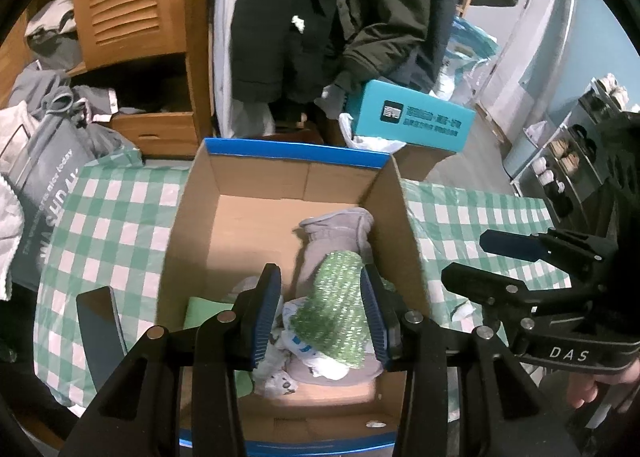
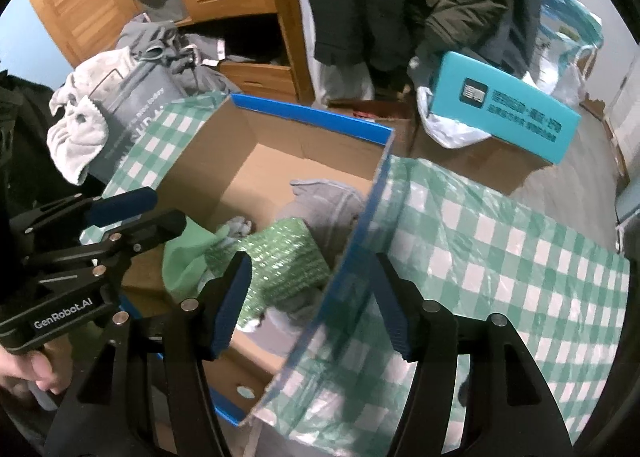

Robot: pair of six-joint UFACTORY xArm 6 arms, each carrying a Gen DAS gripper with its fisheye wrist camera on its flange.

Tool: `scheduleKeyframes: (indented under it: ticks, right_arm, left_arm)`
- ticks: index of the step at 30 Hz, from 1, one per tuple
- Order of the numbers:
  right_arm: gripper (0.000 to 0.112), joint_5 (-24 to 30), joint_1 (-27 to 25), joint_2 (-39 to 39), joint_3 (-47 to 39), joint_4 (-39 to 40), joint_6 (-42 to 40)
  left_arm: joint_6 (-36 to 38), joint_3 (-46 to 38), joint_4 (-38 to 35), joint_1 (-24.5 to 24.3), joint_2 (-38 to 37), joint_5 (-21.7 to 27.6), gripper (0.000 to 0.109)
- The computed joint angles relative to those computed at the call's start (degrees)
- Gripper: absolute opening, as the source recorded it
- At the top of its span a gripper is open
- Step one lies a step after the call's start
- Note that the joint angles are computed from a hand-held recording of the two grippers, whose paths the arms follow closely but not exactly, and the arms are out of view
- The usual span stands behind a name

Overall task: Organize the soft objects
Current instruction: 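Open both tools to drop the cloth and scrubber into the box, then move both tools back over the black item on the table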

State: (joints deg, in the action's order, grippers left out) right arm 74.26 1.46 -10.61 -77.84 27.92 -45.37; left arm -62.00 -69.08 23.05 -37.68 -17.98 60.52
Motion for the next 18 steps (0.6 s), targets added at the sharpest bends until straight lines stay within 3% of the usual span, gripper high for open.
scheduleKeyframes:
  ticks: [3, 18]
  right_arm:
    - [0.064, 0.49, -1.44, -0.05, -0.14, 0.30, -0.38]
    - [0.066, 2.36, -8.46, 1.38, -2.19, 1.05, -2.27]
  left_arm:
    - [0.34, -1.68, 0.39, -0.98, 1.64, 0.16, 0.047]
    - [4.24, -10.65, -2.00, -4.72, 10.79, -0.25, 0.048]
